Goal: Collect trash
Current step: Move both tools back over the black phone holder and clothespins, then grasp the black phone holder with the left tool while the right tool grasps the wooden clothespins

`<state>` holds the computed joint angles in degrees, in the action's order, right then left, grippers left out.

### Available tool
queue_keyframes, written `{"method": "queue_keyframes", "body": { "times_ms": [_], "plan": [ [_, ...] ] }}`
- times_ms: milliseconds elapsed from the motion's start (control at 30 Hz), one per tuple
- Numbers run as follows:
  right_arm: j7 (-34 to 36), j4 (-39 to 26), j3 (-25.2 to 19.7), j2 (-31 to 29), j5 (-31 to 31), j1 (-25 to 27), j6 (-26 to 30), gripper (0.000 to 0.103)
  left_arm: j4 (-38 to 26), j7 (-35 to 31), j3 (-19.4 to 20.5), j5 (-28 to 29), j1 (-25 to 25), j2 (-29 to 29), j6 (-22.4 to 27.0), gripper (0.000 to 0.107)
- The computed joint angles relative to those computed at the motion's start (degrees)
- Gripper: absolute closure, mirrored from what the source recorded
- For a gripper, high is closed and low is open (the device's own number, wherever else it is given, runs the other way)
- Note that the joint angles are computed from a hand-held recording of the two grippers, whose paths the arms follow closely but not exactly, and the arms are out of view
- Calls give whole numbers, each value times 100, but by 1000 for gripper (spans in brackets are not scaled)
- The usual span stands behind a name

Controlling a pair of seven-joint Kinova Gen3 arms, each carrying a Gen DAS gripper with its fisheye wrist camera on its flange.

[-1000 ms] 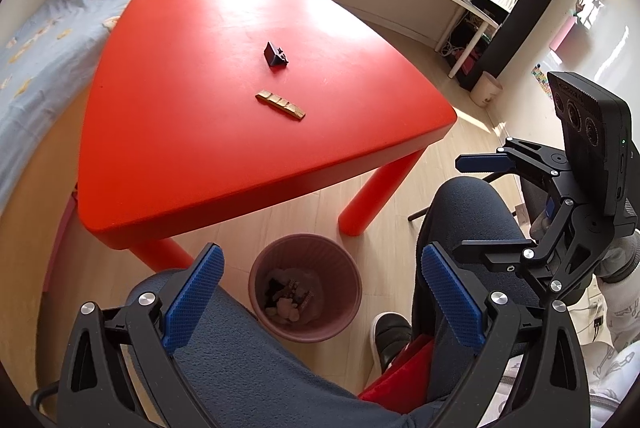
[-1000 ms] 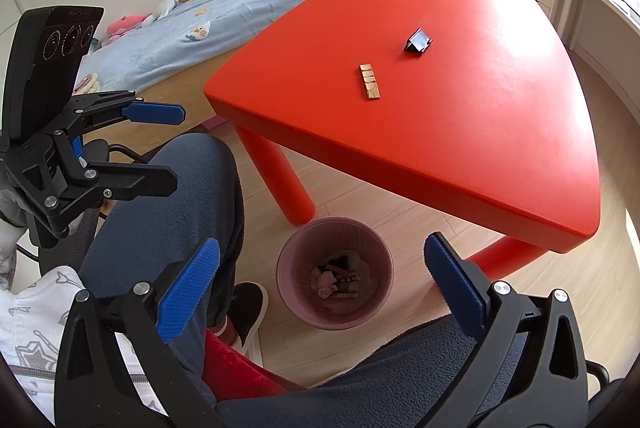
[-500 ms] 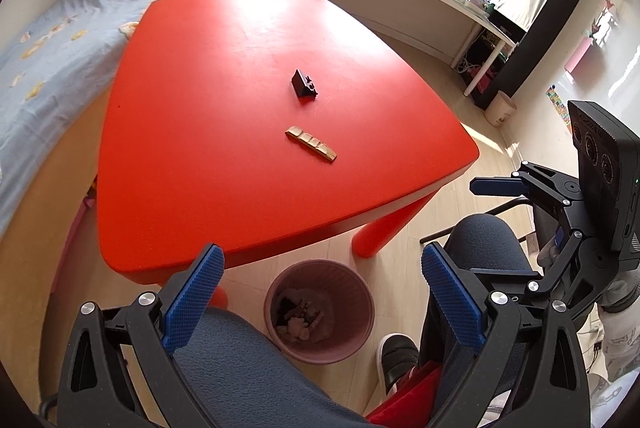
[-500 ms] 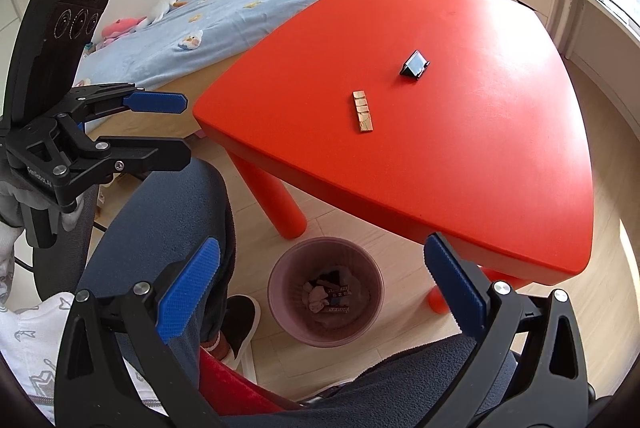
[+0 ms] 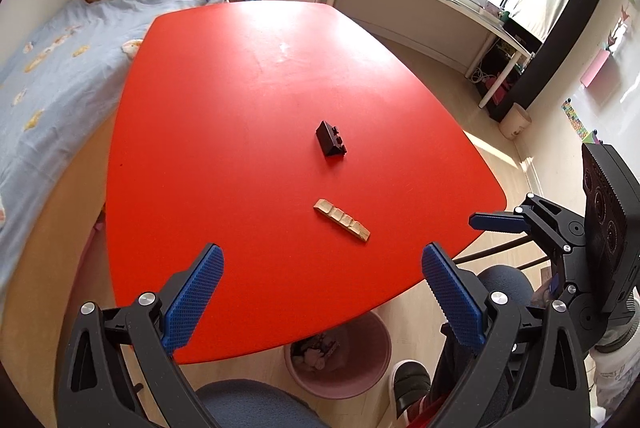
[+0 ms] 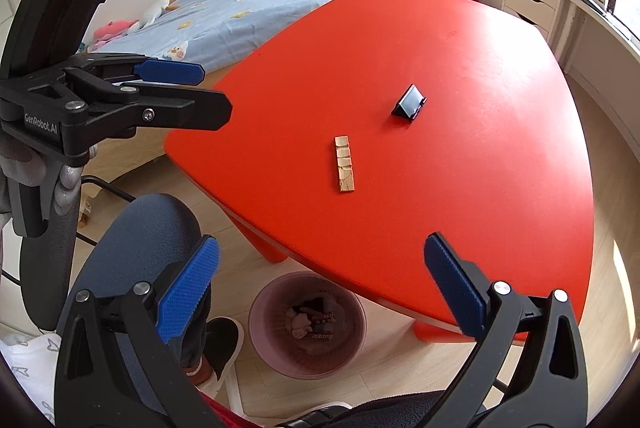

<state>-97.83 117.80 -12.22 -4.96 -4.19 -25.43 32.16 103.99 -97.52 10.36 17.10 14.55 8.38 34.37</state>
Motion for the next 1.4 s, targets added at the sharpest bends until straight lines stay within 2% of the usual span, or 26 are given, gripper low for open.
{"method": "queue_keyframes", "body": {
  "times_ms": [67, 333, 500, 933, 1200, 1400],
  "plan": [
    [10, -72, 15, 117, 40, 13, -51, 3, -214, -7, 0, 19, -24, 171, 85, 12],
    [-91, -230, 44, 540, 291, -5, -305, 3, -1252, 549, -104, -512, 197, 981, 577, 12],
    [-92, -260, 70, 744, 350, -45, -467, 3, -2034, 890, -158, -801, 324, 1566, 1073, 12],
    [-71, -64, 109, 933, 320, -79, -933, 3, -3875, 1457, -238, -1068, 676, 2838, 2477, 12],
    [-216, 17, 158, 970, 486, -106, -1111, 12, -4566, 1861, -406, -1429, 1016, 3257, 2933, 13],
    [-727, 71, 210, 1003, 1000, -300, -1278, 26, -4752, 1939, -436, -1547, 1085, 3387, 3095, 32]
  ]
}}
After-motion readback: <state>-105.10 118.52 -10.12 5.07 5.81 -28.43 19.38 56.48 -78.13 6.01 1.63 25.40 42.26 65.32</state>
